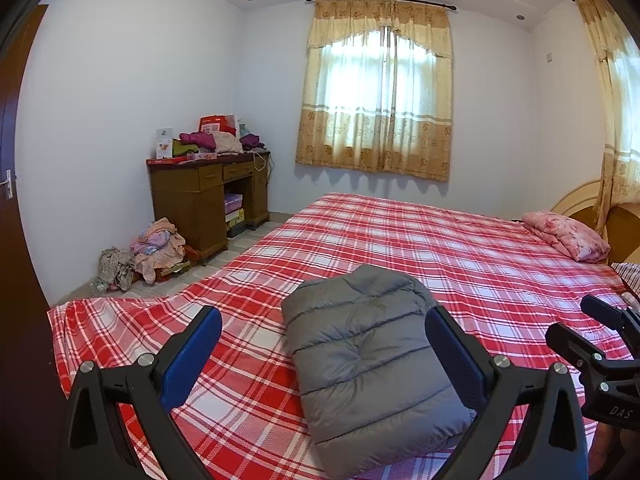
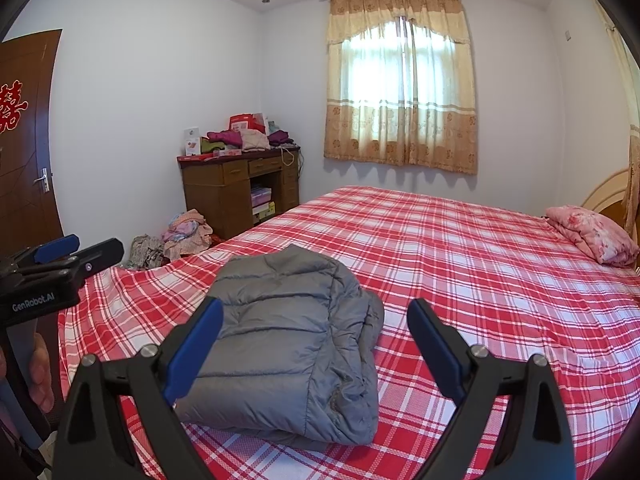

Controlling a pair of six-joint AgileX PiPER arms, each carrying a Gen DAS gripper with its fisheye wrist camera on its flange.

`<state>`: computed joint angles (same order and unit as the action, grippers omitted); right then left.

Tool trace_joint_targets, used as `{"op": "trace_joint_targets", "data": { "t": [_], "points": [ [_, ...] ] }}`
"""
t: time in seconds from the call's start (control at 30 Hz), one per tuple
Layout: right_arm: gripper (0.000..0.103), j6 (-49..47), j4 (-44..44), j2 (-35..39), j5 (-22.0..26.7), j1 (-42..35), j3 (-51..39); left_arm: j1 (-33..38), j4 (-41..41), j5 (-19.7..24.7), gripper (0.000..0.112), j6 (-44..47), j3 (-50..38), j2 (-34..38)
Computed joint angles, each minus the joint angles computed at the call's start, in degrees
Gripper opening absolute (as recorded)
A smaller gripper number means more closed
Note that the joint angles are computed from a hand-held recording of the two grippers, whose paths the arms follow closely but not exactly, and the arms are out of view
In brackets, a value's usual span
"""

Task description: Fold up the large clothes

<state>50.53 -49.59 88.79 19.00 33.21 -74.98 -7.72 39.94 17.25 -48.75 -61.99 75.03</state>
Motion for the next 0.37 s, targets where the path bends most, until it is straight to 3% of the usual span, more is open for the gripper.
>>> {"op": "trace_joint_targets", "data": {
  "t": [0.13,0.3,0.37],
  "points": [
    [0.095,0.2,-0.1,0.0,-0.1,0.0,0.2,-0.5,1.8,-0.8,0.102,-2.0,0.7,-0.3],
    [0.095,0.7,-0.5,0.0,-0.4,-0.1,0.7,-3.4,17.0,-0.2,0.102,-13.9,2.3,-1.0],
    [0.095,0.6,-0.4,-0.1,-0.5,-0.3,0.8,-3.9,19.0,-0.4,0.102,-15.0,2.6,-1.1]
  ]
}}
